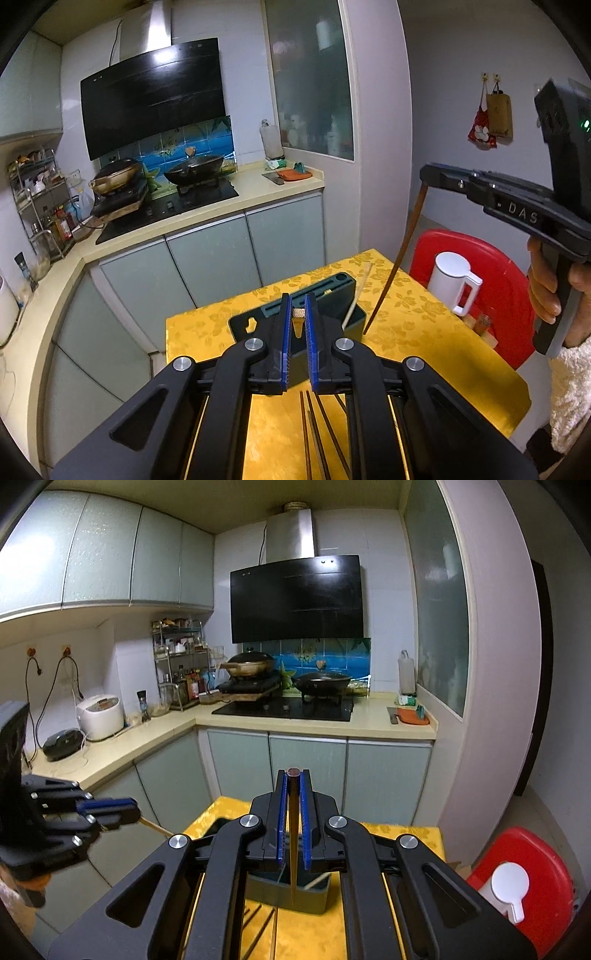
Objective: Organize utensils
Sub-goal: 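Lower both chopsticks into the holder and open both tools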
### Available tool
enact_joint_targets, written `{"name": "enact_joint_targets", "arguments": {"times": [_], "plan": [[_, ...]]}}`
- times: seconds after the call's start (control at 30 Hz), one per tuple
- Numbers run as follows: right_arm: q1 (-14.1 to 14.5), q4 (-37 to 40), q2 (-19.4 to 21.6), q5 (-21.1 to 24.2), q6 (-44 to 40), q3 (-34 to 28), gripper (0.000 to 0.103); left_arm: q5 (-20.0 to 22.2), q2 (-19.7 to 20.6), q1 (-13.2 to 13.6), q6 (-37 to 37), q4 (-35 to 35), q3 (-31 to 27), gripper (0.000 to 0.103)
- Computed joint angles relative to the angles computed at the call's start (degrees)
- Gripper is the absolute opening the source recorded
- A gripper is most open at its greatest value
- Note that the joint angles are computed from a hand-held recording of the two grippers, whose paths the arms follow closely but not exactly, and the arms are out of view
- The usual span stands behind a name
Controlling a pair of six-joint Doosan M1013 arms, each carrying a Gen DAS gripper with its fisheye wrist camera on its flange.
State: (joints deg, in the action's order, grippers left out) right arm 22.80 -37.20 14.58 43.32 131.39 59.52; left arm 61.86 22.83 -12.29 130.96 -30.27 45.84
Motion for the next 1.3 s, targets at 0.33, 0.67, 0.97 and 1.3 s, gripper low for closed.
{"name": "enact_joint_targets", "arguments": {"times": [0.33, 0.67, 0.97, 1.3], "plan": [[-0.8, -1.6, 4.2, 1.9, -0.6, -4.1, 0.007, 3.1, 5.6, -2.0, -5.2, 6.2, -6.6, 0.007], [-1.8, 3.1, 6.8, 4.1, -3.5, -5.0, 0.007, 3.9, 8.0, -2.3, -7.7, 7.6, -6.8, 0.007], [-2.5, 7.0, 7.8, 5.6, -3.4, -4.9, 0.013, 4.0, 8.6, -2.1, -9.4, 7.3, -6.5, 0.021], [-1.7, 1.0, 6.1, 5.2, 2.3, -2.4, 0.047, -2.7, 5.4, -1.3, -8.5, 4.4, -1.7, 0.073]]}}
